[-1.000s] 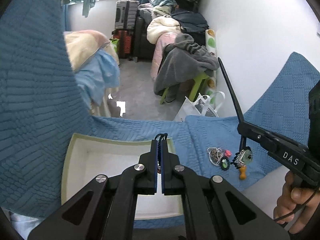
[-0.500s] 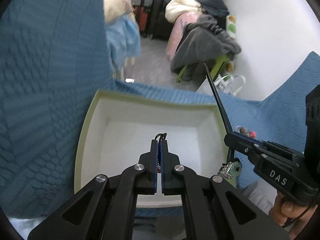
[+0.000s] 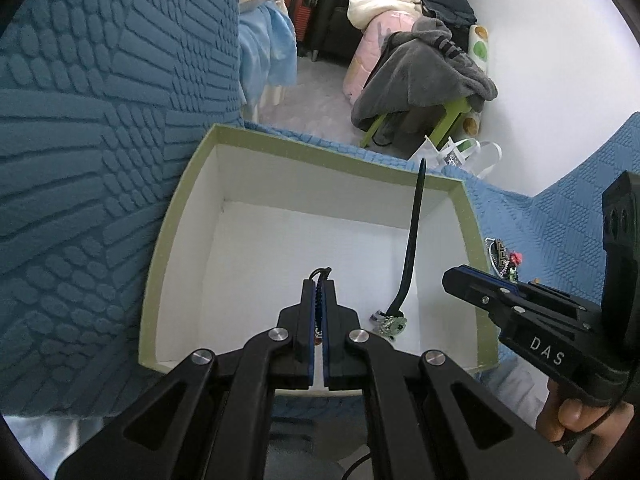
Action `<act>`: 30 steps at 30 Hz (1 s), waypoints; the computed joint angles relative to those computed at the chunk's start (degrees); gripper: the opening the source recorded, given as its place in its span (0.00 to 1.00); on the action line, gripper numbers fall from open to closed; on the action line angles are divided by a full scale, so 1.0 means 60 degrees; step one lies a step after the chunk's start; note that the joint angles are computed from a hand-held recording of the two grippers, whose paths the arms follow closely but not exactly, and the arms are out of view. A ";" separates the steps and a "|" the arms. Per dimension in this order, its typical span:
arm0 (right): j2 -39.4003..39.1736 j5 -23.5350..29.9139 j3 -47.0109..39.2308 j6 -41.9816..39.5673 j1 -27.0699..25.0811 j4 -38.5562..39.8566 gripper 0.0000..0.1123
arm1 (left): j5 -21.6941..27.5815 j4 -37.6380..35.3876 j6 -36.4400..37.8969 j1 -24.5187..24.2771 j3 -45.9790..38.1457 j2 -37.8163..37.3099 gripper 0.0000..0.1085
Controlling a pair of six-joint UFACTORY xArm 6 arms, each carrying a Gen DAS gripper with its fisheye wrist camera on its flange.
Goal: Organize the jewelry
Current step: 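Open both grippers to drop the hairpin and bracelet into the box, then move both open grippers back to the jewelry pile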
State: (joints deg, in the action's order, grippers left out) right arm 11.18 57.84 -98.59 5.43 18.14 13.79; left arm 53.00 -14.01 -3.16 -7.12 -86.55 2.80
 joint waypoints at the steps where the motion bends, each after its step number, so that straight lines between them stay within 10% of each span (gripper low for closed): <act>1: 0.0002 0.0001 -0.0042 0.0012 0.0011 -0.0059 0.08 | -0.0017 -0.0032 -0.0023 0.0016 0.0027 -0.0054 0.02; 13: -0.0776 -0.0448 -0.0332 -0.0647 -0.0031 -0.0116 0.16 | -0.0627 0.0397 -0.0756 -0.0089 0.0417 -0.1284 0.42; 30: -0.2756 -0.1207 0.0790 -0.1267 -0.0764 -0.0356 0.16 | -0.1203 0.1158 -0.1543 -0.1138 -0.0282 -0.1760 0.42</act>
State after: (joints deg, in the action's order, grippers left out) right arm -5.36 50.60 -93.85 -2.17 13.56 11.66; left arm 45.78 -7.07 -12.42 -13.95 -88.24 -7.76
